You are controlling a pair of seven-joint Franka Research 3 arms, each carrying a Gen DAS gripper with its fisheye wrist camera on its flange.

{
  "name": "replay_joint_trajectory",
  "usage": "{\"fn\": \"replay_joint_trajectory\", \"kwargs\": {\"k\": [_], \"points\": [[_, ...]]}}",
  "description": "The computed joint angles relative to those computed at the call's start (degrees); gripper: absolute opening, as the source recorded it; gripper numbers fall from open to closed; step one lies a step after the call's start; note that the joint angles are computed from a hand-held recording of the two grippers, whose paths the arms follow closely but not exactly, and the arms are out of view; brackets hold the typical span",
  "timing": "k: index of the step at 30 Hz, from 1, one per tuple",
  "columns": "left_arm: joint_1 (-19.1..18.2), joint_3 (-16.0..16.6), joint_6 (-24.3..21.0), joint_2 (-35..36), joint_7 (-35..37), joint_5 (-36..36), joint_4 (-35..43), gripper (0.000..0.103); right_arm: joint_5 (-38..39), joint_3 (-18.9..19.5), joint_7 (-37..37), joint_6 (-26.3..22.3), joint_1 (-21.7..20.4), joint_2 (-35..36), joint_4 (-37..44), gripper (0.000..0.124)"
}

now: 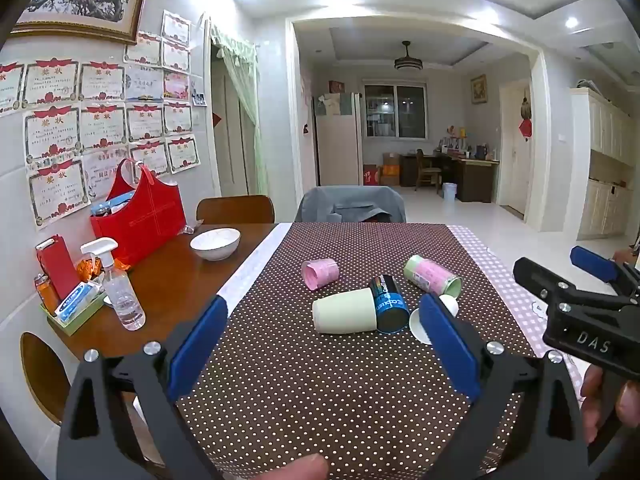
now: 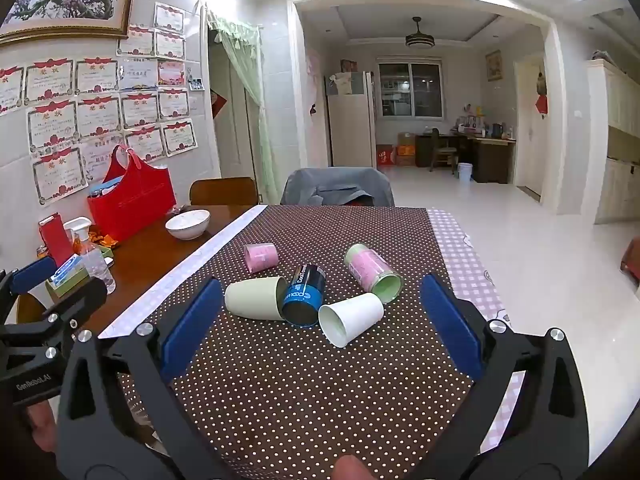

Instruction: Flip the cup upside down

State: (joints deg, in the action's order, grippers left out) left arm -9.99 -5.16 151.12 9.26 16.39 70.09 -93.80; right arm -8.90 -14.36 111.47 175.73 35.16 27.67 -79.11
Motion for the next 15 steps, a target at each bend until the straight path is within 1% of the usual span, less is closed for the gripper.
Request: {"fn": "replay_joint_trajectory", "kwargs": {"k": [5,15], "points": [[0.0,0.01,0.04,-0.02,-0.06,-0.19,-0.01,0.095,0.18,0.53,-0.32,-0.37,-0.34,-0.03,0.12,0.097],[0.03,-0.02,0.12,-0.1,0.15,-0.56,-0.07,0.095,-0.49,-0.11,0.32,-0.48,0.17,-0.06,0.13,0.097]]}}
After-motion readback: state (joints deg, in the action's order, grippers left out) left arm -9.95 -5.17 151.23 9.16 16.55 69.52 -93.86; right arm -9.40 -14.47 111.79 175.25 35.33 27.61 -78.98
